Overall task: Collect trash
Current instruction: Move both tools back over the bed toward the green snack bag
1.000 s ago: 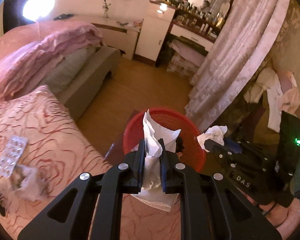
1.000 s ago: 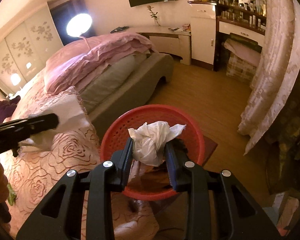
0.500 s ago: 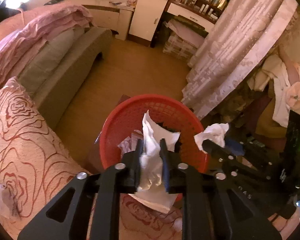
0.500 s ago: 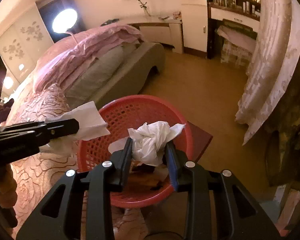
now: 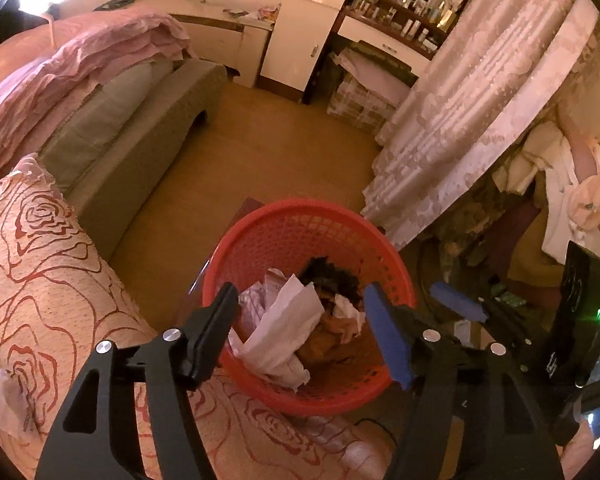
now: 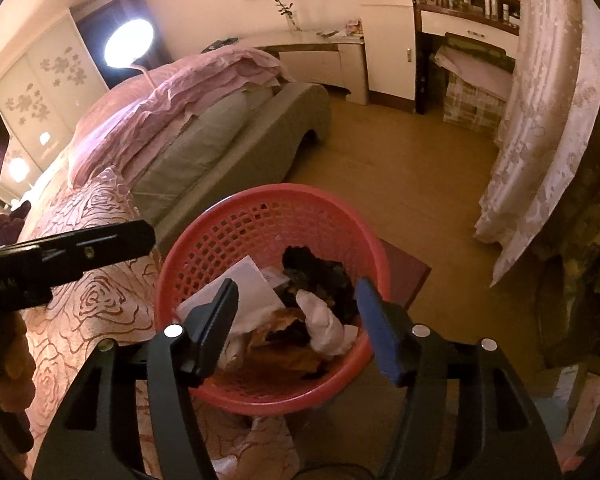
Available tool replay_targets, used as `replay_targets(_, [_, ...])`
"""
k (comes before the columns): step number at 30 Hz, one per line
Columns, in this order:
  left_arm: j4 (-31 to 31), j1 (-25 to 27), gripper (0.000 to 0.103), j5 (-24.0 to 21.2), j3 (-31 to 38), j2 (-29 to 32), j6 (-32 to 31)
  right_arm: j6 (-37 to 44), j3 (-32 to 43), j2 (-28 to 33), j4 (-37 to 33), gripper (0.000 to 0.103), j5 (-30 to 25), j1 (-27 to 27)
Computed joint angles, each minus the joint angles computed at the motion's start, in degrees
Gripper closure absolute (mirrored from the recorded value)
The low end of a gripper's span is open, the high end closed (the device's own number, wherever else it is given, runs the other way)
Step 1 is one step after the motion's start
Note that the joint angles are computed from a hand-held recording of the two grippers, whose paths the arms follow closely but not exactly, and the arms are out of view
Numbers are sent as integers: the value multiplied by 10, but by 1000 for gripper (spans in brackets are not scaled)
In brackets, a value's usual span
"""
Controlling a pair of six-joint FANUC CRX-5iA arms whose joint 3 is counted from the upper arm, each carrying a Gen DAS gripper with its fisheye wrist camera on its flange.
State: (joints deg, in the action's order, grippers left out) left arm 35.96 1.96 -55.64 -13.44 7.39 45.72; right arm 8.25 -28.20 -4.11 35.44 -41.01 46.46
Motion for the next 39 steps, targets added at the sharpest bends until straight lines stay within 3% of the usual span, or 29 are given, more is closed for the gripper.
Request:
replay_targets(25, [7, 64, 34, 36, -86, -106, -22, -38, -9, -18, 30, 35, -17, 52])
replay_targets(29, [-8, 89, 31, 58, -113, -141, -17, -28, 0, -9, 29, 35, -10, 63])
replay_targets(39, [-12, 181, 31, 40, -151, -188, -28, 26, 42, 28, 13, 35, 0, 91])
